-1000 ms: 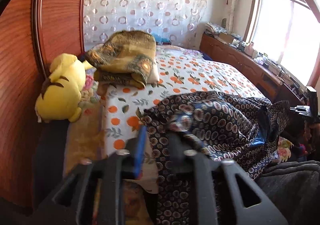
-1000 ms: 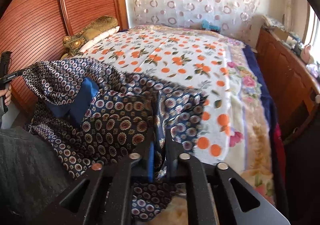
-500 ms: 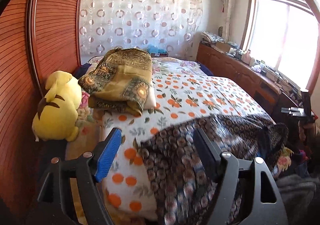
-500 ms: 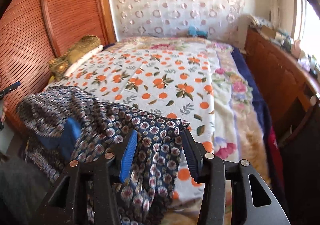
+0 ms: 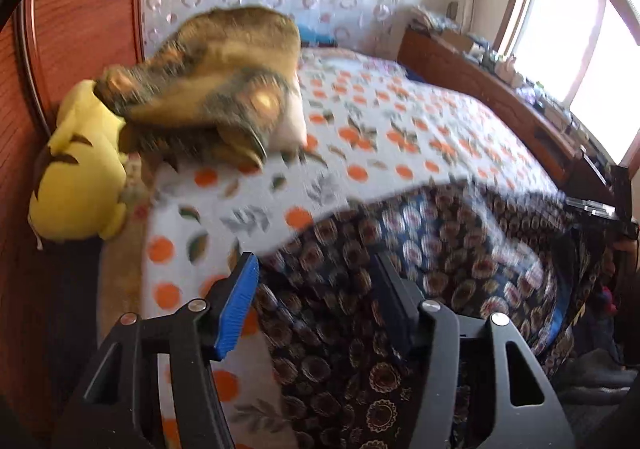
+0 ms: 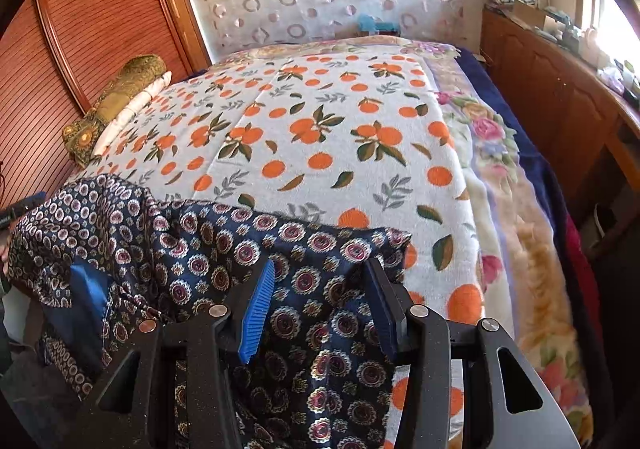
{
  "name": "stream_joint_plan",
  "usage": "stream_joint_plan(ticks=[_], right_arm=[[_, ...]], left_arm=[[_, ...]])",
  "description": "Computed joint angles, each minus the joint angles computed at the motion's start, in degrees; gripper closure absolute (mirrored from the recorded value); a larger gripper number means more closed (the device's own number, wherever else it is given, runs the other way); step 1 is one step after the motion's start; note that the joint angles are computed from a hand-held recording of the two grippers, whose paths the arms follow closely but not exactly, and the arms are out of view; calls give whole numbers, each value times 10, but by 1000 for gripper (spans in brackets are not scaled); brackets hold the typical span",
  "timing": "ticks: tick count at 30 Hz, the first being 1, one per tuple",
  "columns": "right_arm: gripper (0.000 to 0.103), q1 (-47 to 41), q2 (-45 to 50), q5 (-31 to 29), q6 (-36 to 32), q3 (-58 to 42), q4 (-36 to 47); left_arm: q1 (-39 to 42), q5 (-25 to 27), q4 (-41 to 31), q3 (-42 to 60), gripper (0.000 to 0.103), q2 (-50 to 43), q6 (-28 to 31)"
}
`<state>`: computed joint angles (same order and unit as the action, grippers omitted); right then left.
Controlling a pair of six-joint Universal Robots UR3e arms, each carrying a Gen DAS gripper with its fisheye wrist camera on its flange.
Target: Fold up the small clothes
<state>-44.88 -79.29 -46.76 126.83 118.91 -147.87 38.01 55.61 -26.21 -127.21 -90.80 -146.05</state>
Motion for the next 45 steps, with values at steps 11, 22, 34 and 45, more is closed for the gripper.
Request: stream_joint_plan(ticks=[11,22,34,45], right_arm=[[55,4,14,-12,1,11,-30],[55,16,70,2,40,-26,-48],[100,-32,38,66,56,22,-130],[100,38,83,0,127,-1,-247]], left_arm=[[-23,5,33,-6,45,-41,-45],[-12,-31,-9,67,83,-95,-57],[21,-42,33,48,98,-36,-32],[-16,5,58,100,98,-100,-58]])
